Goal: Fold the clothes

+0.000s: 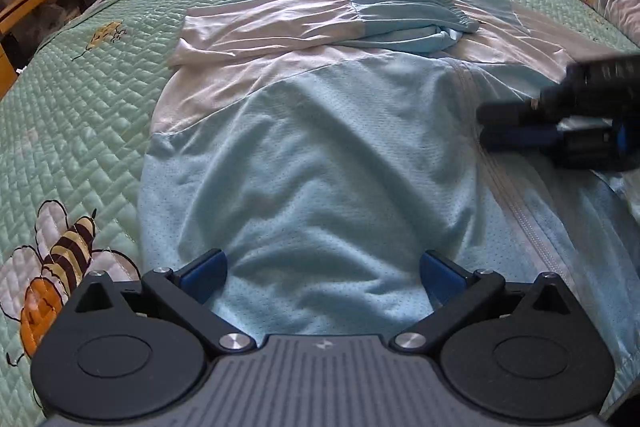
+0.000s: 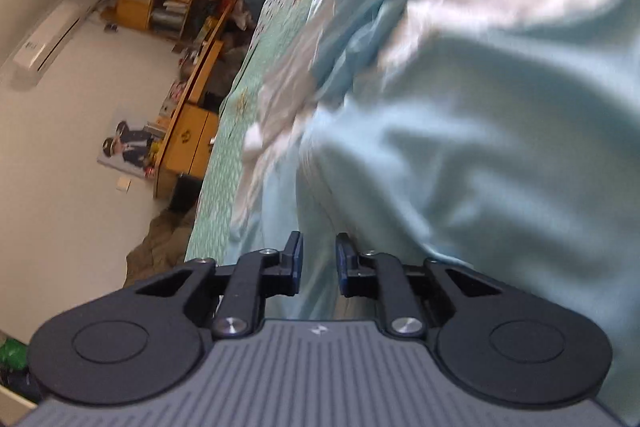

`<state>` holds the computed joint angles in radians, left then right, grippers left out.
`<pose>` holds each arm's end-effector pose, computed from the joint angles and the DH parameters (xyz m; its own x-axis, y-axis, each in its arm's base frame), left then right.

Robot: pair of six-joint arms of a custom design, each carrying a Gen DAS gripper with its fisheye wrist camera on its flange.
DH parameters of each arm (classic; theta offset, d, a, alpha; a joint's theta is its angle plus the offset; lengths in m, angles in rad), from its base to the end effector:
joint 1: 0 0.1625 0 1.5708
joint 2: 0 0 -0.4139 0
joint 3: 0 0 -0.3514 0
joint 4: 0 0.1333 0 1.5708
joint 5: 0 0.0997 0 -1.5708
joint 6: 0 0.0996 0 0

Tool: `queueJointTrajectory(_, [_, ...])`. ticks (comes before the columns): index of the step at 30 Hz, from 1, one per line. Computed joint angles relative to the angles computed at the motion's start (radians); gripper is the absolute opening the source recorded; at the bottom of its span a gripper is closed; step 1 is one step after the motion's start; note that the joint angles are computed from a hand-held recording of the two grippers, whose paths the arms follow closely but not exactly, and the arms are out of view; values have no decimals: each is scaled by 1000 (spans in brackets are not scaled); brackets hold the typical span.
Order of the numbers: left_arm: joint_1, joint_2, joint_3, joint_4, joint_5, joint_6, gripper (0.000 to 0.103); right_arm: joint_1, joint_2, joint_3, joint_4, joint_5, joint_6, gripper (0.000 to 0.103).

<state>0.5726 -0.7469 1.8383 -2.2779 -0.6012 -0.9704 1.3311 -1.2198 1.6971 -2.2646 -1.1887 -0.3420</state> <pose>-0.3347 -0.4721 0.0423 -0.6693 -0.0512 -0.7413 0.4018 0.8143 -0.4190 0.0298 -0.5958 0.3209 -0.9448 -0.1839 -0.2710 -0.0902 0.9416 -0.3245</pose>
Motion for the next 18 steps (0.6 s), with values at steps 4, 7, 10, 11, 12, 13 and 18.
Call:
queueJointTrajectory(4, [3, 2, 2, -16, -3, 15, 102, 10, -54, 37, -20, 1, -24, 37])
queueJointTrajectory(7, [3, 2, 13, -46, 1, 30, 102, -11, -108, 84, 22, 40, -71, 40])
queueJointTrajectory(10, [2, 6, 18, -59, 7, 39, 102, -4, -94, 92, -11, -51, -74, 42])
queueJointTrajectory(11, [3, 5, 19, -63, 7, 40, 102, -5, -79, 86, -28, -67, -63, 30])
queueJointTrajectory(12, [3, 5, 21, -68, 7, 43, 102, -10, -73, 82, -43, -60, -46, 28])
queueJointTrajectory(13, [4, 4, 23, -73, 6, 45, 102, -9, -75, 84, -65, -56, -24, 29])
queueJointTrajectory(18, [6, 2, 28, -88, 5, 52, 102, 0, -150, 132, -101, -26, -77, 38])
